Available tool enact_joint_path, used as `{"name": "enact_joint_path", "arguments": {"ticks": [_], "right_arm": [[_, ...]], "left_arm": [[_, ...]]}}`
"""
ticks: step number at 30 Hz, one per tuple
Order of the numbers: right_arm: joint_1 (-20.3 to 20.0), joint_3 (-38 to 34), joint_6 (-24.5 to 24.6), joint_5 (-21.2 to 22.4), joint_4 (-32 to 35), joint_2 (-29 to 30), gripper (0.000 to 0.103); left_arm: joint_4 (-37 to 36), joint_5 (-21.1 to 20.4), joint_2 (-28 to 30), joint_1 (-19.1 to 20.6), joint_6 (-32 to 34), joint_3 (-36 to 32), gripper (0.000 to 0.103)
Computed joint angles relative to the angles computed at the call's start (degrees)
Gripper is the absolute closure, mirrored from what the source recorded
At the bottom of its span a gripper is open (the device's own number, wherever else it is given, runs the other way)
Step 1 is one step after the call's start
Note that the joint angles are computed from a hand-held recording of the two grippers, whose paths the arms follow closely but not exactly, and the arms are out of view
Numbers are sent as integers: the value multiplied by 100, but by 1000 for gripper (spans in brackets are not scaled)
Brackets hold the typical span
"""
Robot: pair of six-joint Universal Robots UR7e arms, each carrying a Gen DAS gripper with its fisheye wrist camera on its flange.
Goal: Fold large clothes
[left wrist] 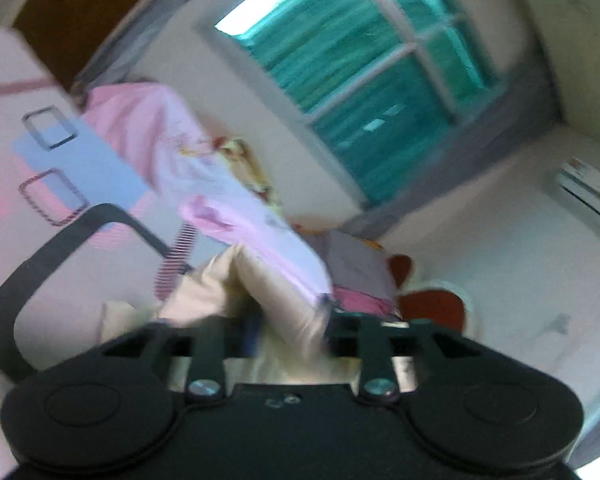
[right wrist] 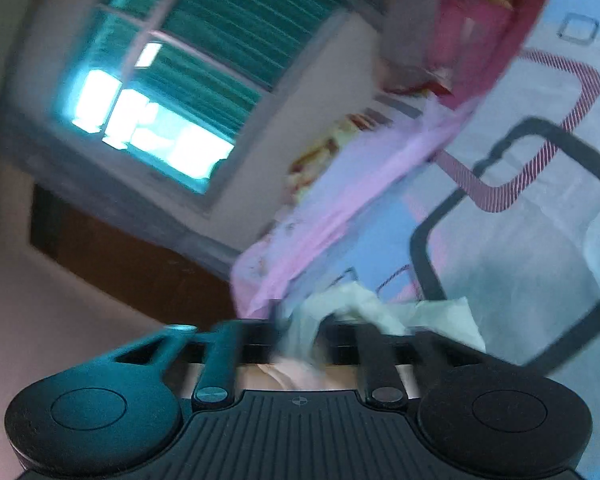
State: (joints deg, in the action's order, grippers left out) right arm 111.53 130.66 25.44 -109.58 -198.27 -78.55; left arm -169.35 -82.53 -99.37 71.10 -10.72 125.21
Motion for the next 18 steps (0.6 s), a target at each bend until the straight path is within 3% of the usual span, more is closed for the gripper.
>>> {"name": "enact_joint_path", "arguments": {"ticks": [2, 5, 9, 16, 18], "right_arm": [[41, -80, -514, -249, -176, 173, 24], [41, -118, -985, -628, 179, 235, 24], [-138, -190, -1251, -909, 543, 432, 25], [-371, -628, -1772, -1287, 979, 969, 25], [-459, -750, -1920, -1187, 1106, 1101, 41]], "left_arm": [[-388, 231, 145, 56, 250, -1, 16], [73, 240, 247, 291, 697, -260, 16], [1067, 180, 510, 641, 1156, -794, 18], [2251, 447, 1145, 845, 1569, -1587, 18], [2519, 223, 1255, 928, 1585, -1745, 23]]}}
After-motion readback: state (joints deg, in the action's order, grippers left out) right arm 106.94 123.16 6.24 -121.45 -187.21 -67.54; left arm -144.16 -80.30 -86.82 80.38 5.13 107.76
